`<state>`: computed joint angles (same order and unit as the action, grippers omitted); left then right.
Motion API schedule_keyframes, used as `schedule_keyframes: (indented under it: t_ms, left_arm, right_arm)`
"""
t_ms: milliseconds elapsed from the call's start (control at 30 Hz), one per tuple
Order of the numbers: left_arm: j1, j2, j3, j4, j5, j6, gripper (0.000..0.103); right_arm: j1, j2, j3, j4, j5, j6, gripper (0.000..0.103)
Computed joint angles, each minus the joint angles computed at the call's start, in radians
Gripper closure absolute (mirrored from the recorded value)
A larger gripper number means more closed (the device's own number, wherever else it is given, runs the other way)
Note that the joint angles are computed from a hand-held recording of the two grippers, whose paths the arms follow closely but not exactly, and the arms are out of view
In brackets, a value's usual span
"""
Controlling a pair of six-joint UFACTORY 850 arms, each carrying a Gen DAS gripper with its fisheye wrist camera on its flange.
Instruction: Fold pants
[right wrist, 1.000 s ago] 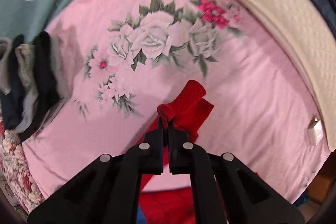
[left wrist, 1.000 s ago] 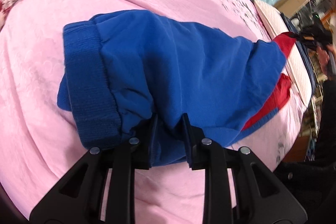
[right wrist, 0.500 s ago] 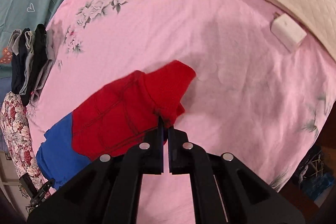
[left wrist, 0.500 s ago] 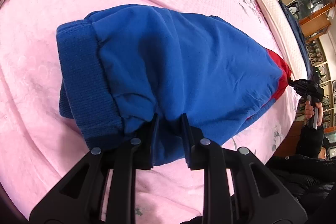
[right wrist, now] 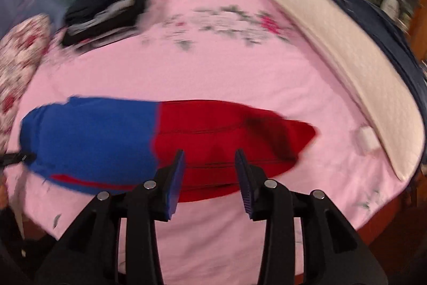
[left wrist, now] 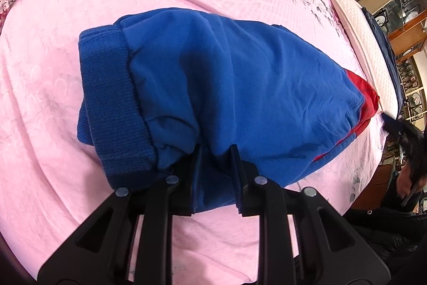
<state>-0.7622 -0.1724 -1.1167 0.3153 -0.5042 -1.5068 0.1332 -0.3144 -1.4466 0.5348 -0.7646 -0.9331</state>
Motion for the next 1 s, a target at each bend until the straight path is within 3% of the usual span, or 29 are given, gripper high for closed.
schedule_keyframes:
  t_ms: [100,200,300,367,567,633,667,700,800,867,1000]
  left_arm:
    - [0.003,-0.005,-0.008,-0.014,-0.010,0.017,0.080]
    - [0.006,-0.006,-0.008,-0.020,-0.007,0.024,0.080]
    - [0.006,0.002,0.003,-0.009,0.010,0.010,0.080]
    - [0.006,0.007,0.011,-0.005,0.023,0.005,0.080]
    - [0.015,0.014,0.024,-0.020,0.041,0.018,0.081]
    - [0.010,0.020,0.033,0.012,0.041,-0.036,0.084]
    - [-0.001,0.018,0.029,0.041,0.018,-0.076,0.084]
    - [-0.011,0.016,0.022,0.055,-0.011,-0.092,0.085]
    - [-0.041,0.006,-0.002,0.074,-0.099,-0.103,0.085]
    - [-0.044,0.002,-0.003,0.068,-0.110,-0.094,0.085]
    - [-0.036,-0.014,-0.022,0.053,-0.132,-0.050,0.085]
  right_arm:
    - [0.094,0.023,0.070,0.076,-0.103,-0.216,0.064]
    - [0.202,0.048,0.135,0.020,-0.002,-0.324,0.064]
    - [0.261,0.038,0.148,-0.055,0.080,-0.338,0.065]
    - [0.286,0.009,0.127,-0.126,0.062,-0.294,0.066]
    - [0.300,0.001,0.127,-0.198,0.061,-0.255,0.066]
    - [0.309,-0.012,0.119,-0.223,0.073,-0.205,0.079]
    - [0.313,-0.022,0.112,-0.226,0.069,-0.194,0.093]
    - [0.315,-0.033,0.102,-0.233,0.074,-0.177,0.097]
    - [0.309,-0.037,0.077,-0.205,0.006,-0.154,0.099]
    - [0.301,-0.003,0.091,-0.171,-0.049,-0.194,0.099]
    - [0.303,0.026,0.138,-0.187,-0.055,-0.203,0.099]
